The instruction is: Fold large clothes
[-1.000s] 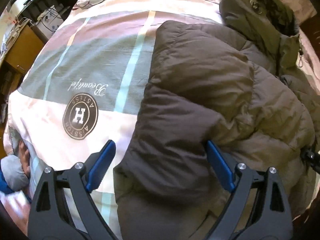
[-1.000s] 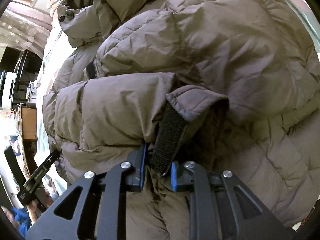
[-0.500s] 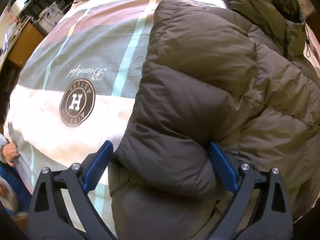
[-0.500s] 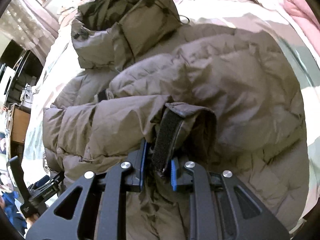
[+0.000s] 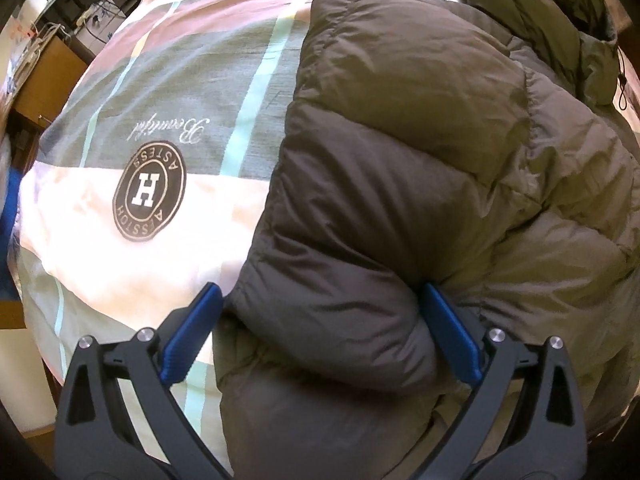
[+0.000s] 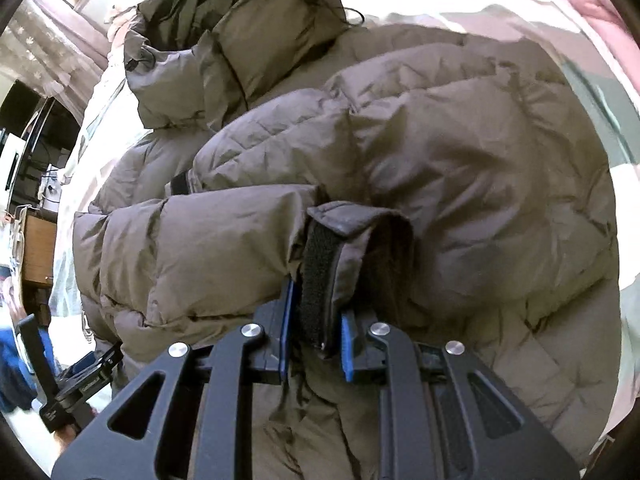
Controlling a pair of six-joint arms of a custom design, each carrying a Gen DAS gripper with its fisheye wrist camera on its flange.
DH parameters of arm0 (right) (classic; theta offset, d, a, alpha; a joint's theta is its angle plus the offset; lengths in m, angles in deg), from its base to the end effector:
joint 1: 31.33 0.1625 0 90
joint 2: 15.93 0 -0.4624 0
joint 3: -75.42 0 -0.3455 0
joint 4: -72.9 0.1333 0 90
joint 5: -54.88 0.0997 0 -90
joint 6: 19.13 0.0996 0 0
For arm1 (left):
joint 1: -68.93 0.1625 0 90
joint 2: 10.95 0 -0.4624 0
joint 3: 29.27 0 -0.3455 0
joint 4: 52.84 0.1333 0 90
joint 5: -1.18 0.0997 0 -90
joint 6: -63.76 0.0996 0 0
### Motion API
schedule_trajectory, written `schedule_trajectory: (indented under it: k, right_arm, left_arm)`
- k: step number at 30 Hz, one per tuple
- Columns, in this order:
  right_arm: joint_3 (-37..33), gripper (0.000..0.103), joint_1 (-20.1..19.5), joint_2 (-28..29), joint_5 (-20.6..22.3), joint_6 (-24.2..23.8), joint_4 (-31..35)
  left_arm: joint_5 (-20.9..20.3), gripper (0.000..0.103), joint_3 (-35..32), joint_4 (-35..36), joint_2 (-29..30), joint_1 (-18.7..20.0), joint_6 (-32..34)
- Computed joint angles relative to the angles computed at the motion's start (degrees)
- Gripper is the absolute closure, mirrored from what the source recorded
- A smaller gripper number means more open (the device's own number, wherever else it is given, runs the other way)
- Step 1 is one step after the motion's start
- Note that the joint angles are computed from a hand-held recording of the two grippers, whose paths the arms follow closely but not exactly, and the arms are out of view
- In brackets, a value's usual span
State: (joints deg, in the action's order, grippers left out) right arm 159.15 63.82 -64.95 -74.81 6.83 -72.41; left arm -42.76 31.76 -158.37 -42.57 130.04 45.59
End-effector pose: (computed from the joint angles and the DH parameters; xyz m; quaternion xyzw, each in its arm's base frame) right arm 0.1329 -0.6984 0.2782 -0.2268 -0.8993 0.2516 0.2767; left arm -0.1949 -0.7775 0.1443 0.1324 0.9051 -0.0531 0.4005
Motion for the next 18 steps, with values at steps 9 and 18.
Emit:
schedule_trajectory:
  k: [9,18]
  right_arm:
    - [-0.1,0.083,-0.2,-0.1,1.5,0.9,1.2]
    - [-1.2,0.083,0.0,0.3,1.2,1.2,3.7]
  left_arm:
    - [2.0,0.017,0.9,-0.1,0.9,-1.7,-0.1]
    - [2.4,0.014,0.7,0.5,1.0,-1.5,-0.2]
